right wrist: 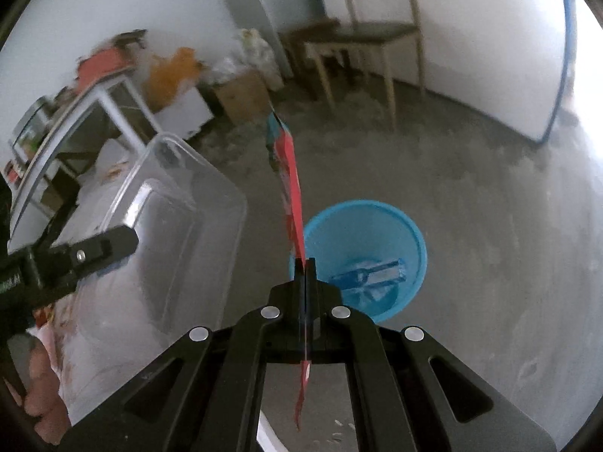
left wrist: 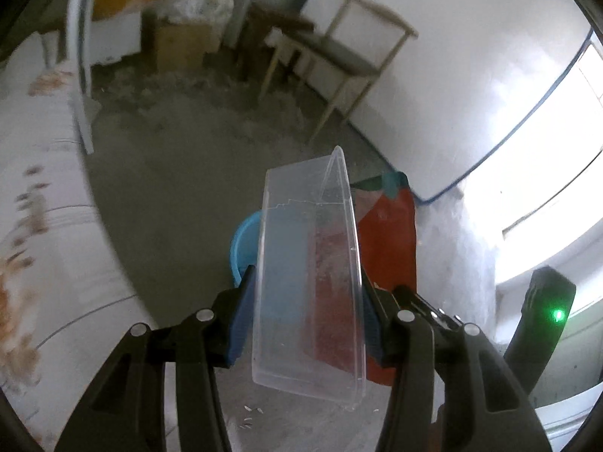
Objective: Collect trash
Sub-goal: 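Carry the container and red bag to the blue wastebasket while both grippers release them, then move both grippers back over the table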
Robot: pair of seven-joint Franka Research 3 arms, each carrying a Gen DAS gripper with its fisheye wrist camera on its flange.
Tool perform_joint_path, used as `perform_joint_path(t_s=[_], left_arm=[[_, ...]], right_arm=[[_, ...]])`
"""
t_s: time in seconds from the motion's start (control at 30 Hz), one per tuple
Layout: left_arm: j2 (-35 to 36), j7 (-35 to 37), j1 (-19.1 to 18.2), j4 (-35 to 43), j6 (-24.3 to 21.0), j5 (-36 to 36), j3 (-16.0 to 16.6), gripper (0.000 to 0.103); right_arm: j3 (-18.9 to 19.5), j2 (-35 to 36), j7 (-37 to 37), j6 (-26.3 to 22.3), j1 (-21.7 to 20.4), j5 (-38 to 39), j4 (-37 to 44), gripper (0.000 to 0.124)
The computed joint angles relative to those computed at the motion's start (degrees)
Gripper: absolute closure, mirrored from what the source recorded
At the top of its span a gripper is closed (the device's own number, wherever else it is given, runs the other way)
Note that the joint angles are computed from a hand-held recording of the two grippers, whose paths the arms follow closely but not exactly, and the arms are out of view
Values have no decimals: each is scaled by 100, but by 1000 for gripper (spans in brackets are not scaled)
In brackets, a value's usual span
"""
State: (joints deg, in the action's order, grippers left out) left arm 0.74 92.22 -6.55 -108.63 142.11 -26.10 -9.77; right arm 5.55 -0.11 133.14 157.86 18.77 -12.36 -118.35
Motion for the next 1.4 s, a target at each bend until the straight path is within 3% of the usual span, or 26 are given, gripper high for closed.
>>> perform_joint_path(t_s=[0.17,0.23,0.27,0.3,0.37,0.53,0.77,0.93,1.03,1.13,1.3,1.4], left_arm=[[1063,-445,-41,1016,-142,650,-175,53],[1553,-583,-81,1559,-338,1058,-222,35],[1665,-700,-99,1671,-343,1253,-227,25],[1728,-857,-134,1698,-289,1472,-213,24],[1763,-1105,-90,1733,-350,1629,-237,24],[1461,-898,233,1467,-347,1072,-423,22],[282,83,412,287,113,11,-332,22],[-733,941,161,-611,394,-610,84,21],[-1400,1356,-53,-1208,514,-917,409,14],[-2162,1369,-186,-1915,714,-868,664,8],[-3294,1061,-226,-2852,846,-448,980,6],[-3867,792,-169,-3247,840,-118,1160,6]], right_arm=[[-196,615,-199,46,-102,755,473,121],[-270,905,-300,171,-153,1151,635,114],[-322,1017,-291,170,-144,1217,706,95],[-402,1162,-232,103,-123,1204,809,79],[-620,1230,167,-103,20,930,835,79],[-573,835,327,102,46,995,177,79],[-356,-71,566,153,-117,840,-795,72],[-59,-630,716,349,-243,962,-1341,61],[137,-985,669,341,-277,1107,-1584,53],[472,-1251,876,20,-410,759,-1560,45],[1096,-1287,1470,-1099,-549,-765,-828,30],[1335,-1201,1731,-1606,-372,-1696,-377,29]])
